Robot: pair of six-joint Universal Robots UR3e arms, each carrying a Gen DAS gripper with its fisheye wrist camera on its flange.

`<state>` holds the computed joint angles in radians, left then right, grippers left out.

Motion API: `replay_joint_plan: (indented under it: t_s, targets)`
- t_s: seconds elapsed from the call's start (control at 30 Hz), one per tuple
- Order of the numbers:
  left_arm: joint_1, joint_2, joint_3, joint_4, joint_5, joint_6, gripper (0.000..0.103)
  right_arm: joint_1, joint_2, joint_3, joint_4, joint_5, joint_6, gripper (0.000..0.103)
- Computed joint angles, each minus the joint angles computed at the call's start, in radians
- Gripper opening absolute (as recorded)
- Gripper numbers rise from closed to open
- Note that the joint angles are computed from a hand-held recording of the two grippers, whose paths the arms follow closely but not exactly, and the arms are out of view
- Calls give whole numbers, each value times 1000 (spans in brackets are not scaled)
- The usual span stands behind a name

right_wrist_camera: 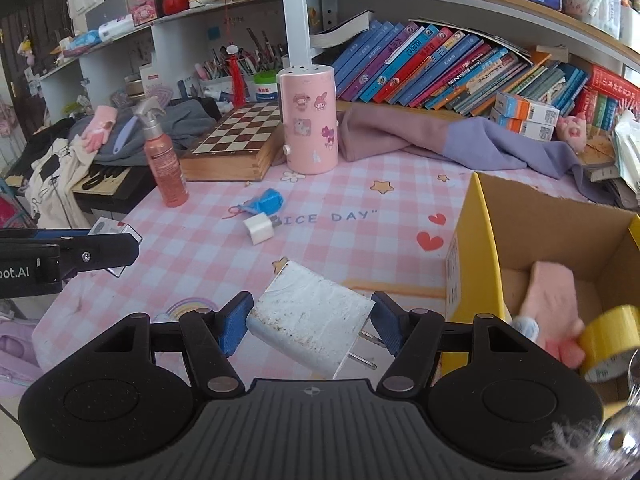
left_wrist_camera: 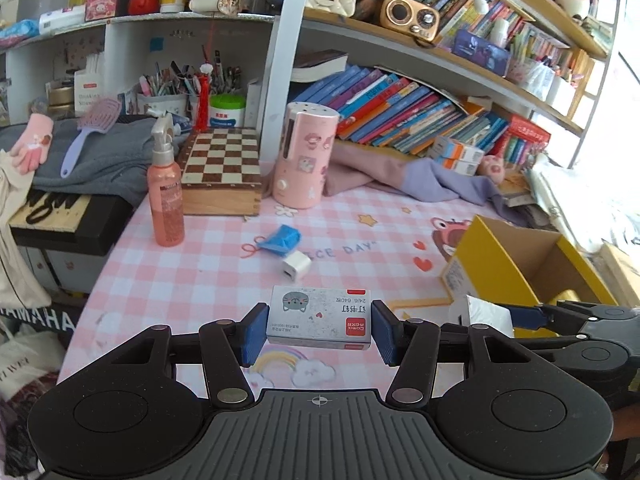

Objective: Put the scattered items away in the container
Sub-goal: 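Carry the charger and small box with both tools over the yellow box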

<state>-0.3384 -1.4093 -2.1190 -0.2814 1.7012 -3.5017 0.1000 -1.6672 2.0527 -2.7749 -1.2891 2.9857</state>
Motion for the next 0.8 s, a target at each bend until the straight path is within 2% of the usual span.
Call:
replay_joint_plan:
  t_s: [0.37,0.57,0.8]
  targets:
    - [-66,165,-122,-45,1,-58,54,31,-224,162,61,-39,47,63]
    - [-123,251,-166,-77,27,-81,54,31,-398,246,149,-59,55,63]
    - [-180,289,-198,-95,9,-106,54,41,-588,323,265,-103,103,63]
